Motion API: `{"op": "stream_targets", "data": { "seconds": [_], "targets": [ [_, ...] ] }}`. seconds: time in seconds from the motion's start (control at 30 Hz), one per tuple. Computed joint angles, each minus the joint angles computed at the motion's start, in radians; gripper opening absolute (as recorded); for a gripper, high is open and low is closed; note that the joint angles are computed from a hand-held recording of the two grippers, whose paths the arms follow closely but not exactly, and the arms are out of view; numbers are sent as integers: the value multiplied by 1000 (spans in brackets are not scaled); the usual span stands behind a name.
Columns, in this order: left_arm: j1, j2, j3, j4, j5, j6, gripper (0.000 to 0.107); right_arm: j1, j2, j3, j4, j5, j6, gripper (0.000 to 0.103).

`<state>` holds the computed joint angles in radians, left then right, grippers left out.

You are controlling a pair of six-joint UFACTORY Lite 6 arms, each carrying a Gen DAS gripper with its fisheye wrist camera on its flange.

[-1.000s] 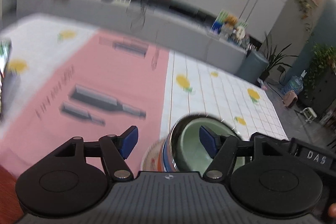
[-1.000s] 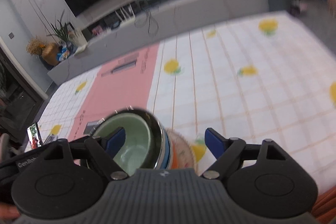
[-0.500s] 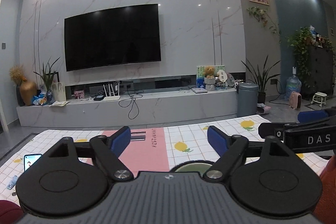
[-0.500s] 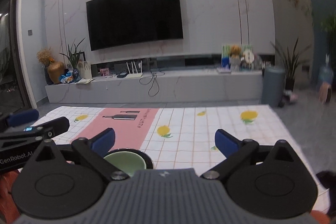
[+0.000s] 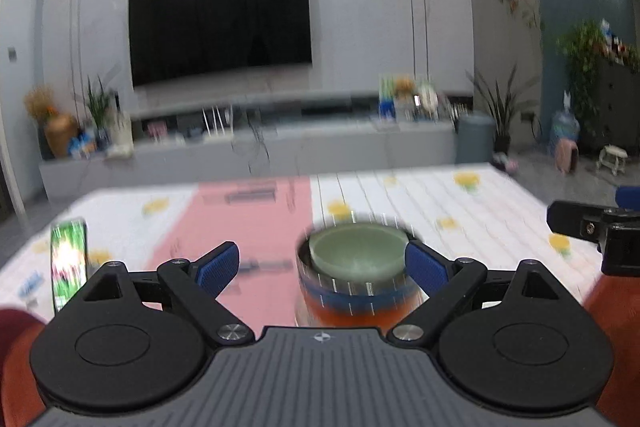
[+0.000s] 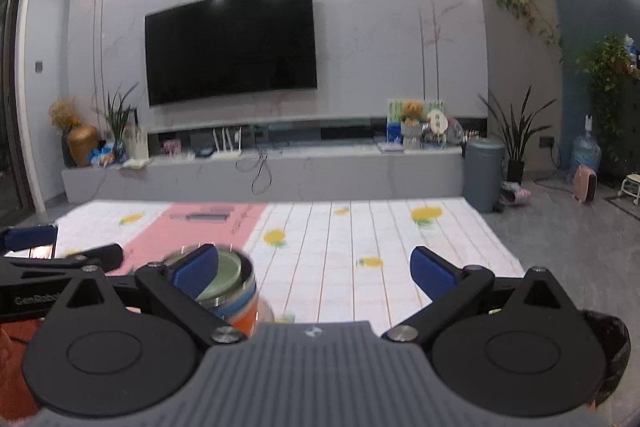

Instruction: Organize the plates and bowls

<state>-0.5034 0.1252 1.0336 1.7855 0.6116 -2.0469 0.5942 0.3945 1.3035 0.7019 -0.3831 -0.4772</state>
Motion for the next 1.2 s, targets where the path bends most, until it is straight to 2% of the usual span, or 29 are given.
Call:
{"op": "stream_targets", "data": {
  "seconds": [0.07, 0.17, 0.3, 0.6, 0.8, 1.2],
  "targets": [
    [-10, 27, 17, -90, 10, 79, 103, 10, -6, -30, 14, -1, -7, 100],
    [-11, 39, -4, -124, 6, 112, 103, 4, 11, -30, -17, 49, 29, 100],
    [2, 37, -58, -62, -9, 41, 103, 10, 49, -11, 43, 77, -23, 100],
    [29, 85, -33, -69, -70, 48, 103, 4, 162, 92, 243, 166, -210, 100],
    [58, 121, -5, -106, -125, 80, 103, -3, 220, 144, 329, 191, -286, 100],
    [67, 142, 13, -146, -140, 121, 103, 4, 257, 182, 333, 194, -301, 100]
  ]
}}
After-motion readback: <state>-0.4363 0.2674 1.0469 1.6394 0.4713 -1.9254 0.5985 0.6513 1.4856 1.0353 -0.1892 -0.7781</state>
